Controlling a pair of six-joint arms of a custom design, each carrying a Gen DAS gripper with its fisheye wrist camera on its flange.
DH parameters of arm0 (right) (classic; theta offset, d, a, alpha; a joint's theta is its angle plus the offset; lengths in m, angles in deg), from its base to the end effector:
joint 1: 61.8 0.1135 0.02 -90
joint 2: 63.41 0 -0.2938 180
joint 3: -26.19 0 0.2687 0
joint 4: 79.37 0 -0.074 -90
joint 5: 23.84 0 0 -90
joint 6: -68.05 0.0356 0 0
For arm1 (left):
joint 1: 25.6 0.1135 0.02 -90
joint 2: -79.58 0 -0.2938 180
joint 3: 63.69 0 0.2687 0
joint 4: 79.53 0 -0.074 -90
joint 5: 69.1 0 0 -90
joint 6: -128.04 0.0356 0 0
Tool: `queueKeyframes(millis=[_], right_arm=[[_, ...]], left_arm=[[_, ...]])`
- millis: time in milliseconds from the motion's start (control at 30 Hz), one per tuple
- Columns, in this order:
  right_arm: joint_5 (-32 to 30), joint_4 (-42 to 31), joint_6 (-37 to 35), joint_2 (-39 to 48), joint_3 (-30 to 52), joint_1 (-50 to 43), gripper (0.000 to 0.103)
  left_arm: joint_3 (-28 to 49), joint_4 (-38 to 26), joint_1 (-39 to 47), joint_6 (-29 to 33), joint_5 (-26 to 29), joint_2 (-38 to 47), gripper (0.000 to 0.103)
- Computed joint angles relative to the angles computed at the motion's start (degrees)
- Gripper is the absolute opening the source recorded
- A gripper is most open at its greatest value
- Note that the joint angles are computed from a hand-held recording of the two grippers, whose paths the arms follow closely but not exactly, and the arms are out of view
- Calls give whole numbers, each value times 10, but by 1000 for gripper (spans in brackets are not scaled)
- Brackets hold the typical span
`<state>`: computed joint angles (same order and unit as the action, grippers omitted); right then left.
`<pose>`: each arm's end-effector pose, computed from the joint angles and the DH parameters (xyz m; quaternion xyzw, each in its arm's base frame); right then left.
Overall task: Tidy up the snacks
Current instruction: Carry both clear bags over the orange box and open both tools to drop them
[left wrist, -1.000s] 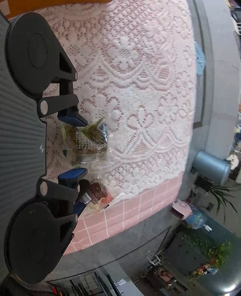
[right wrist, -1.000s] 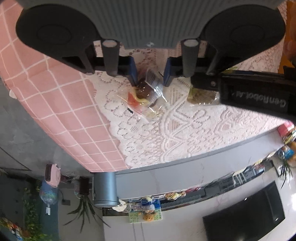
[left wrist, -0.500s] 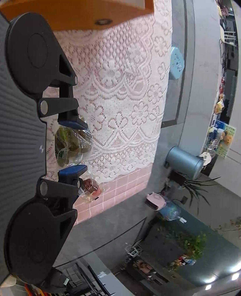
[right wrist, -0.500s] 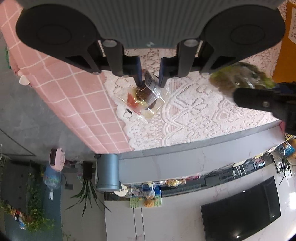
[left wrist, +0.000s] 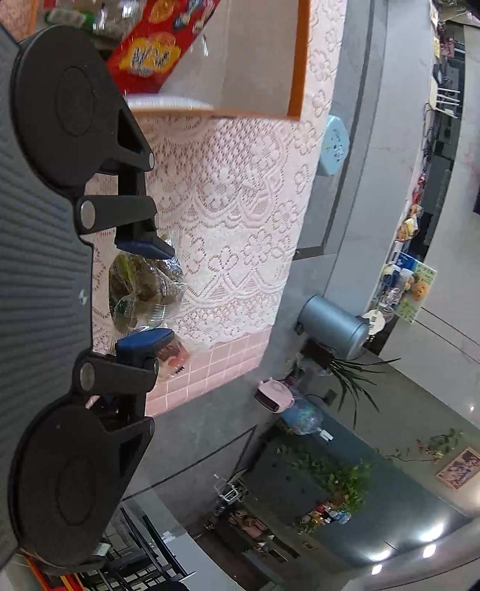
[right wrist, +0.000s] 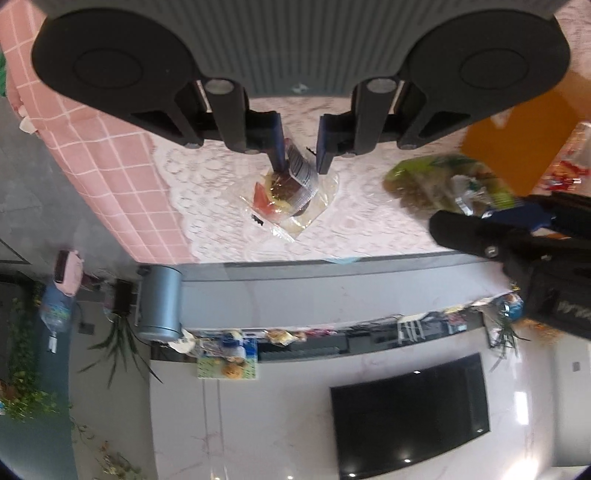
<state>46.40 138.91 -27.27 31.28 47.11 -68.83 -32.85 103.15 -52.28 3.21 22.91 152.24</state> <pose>0.2066 -0.0133 0.0859 -0.0655 0.8769 0.1031 0.4649 0.1939 -0.0989 0.1456 -0.0567 0.9012 -0.2332 0.3609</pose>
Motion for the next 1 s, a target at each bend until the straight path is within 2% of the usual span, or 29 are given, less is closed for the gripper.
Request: queueKeyframes(millis=[100,200,333,500,633,767,1000], right_arm=[[10,-20,20,-73,-39,32,14],[30,-71,47,-164,-67,77,14],[67,-186,86,-305,-78,147,13],[135,-306,133,-418,-61,254,7],[206,-341,161,-436,-37,357,0],[262,-335,175,-399,-8,440,0],[316,-319,178,-320,47,519,0]], left_arm=[[-14,-37,14,6,1,-60,46],[-22,-78,39,16,11,-116,46],[-32,-137,84,36,24,-190,46],[-35,-206,173,74,81,-255,46],[-36,-252,264,117,128,-291,46],[-35,-298,408,193,215,-308,46],[-15,-333,614,341,317,-254,46]])
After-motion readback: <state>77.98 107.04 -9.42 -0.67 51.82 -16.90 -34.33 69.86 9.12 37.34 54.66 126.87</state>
